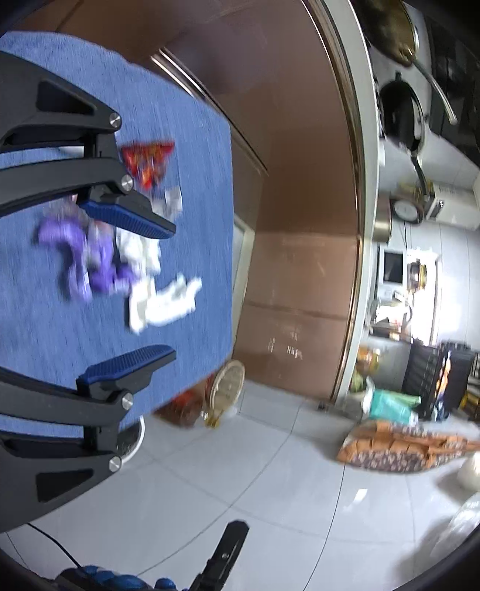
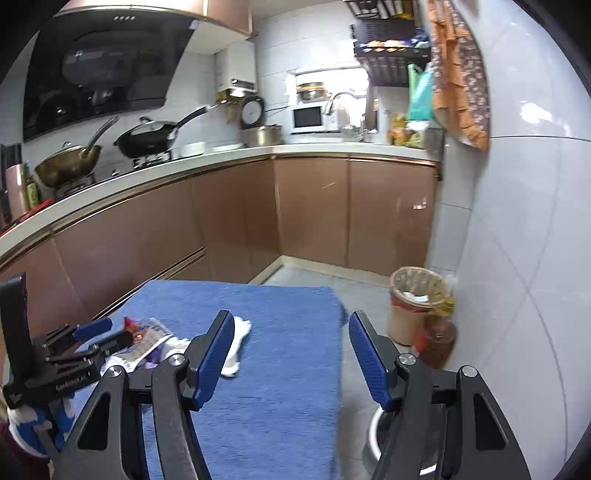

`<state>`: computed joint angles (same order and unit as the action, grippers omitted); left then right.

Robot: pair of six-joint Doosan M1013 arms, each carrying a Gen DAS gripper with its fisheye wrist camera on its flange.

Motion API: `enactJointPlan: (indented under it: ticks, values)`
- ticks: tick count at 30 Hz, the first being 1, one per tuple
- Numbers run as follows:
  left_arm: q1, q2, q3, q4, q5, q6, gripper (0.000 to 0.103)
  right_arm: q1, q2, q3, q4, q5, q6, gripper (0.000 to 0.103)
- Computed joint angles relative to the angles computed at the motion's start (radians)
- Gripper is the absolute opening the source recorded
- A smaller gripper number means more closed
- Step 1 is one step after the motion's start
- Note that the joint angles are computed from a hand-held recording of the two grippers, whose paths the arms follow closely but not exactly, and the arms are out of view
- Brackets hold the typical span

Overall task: Collect trash
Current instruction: 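Return both tools to the table above the remaining trash, then grasp the white milk carton with the left tool while the right tool grasps the white tissue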

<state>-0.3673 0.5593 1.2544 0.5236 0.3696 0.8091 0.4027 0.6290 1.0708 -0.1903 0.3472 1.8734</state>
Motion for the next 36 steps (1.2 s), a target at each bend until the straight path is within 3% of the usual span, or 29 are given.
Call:
enactJointPlan:
  ticks: [4, 10, 15, 27, 33, 36]
  values:
    - [0.031, 0.002, 0.014, -0.011, 0.022, 0.023, 0.058, 0.000, 0.043, -0.064, 0.171, 0.047, -0.163, 0.062]
    - [0.065, 0.046, -0.025, -0.230, 0.073, 0.320, 0.057, -0.002, 0.129, -0.184, 0.319, 0.149, -0.302, 0.062]
    - [0.074, 0.108, -0.103, -0.324, 0.146, 0.448, 0.057, -0.010, 0.203, -0.280, 0.386, 0.237, -0.345, 0.062]
    - [0.101, 0.215, -0.244, -0.381, 0.296, 0.524, 0.047, -0.018, 0.345, -0.491, 0.451, 0.399, -0.394, 0.062]
    - [0.106, 0.238, -0.272, -0.402, 0.334, 0.567, 0.045, -0.017, 0.450, -0.674, 0.490, 0.523, -0.402, 0.062]
    - [0.107, 0.243, -0.279, -0.409, 0.337, 0.583, 0.045, -0.017, 0.530, -0.823, 0.504, 0.612, -0.387, 0.062]
